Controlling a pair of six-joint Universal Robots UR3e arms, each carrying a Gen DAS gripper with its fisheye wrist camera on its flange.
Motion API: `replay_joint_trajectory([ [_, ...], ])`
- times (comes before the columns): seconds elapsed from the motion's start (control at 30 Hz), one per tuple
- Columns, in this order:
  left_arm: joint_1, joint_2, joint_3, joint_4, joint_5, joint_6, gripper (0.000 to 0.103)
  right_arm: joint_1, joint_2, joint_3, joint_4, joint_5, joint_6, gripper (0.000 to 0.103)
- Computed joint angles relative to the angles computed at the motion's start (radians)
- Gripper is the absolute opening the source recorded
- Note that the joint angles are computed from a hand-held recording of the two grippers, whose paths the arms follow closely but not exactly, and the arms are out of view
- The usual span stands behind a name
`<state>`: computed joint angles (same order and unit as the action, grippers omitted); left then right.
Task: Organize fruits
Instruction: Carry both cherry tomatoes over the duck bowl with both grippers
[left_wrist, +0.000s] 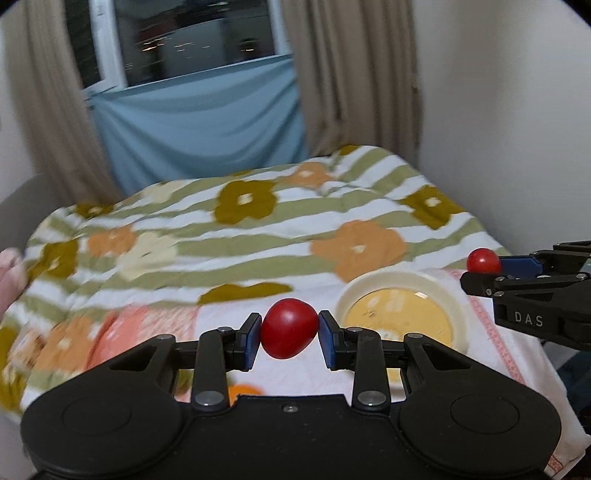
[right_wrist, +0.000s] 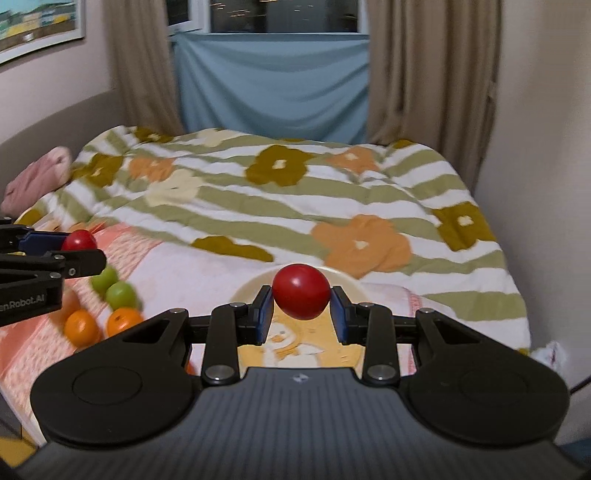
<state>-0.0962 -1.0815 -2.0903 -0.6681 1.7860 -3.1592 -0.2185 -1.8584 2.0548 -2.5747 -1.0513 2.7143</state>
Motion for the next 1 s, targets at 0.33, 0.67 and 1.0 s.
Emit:
replay_joint_trajectory([
  [0.33, 0.141, -0.308, 0.095, 0.166, -0.307, 0.206, 0.036, 0.126, 0.265, -0.148, -0.161, -0.239, 0.183, 0.048],
  [0.67, 0.161, -0.654, 0.236, 0.248, -0.411, 0.383, 0.037, 0.196, 0.563, -0.302, -0.232, -0.365, 0.347, 0.048],
  [1.0, 0.129, -0.87, 0.371, 0.282, -0.423, 0.473, 0.036, 0.22, 0.668, -0.36, -0.252, -0.418, 0.425, 0.048],
])
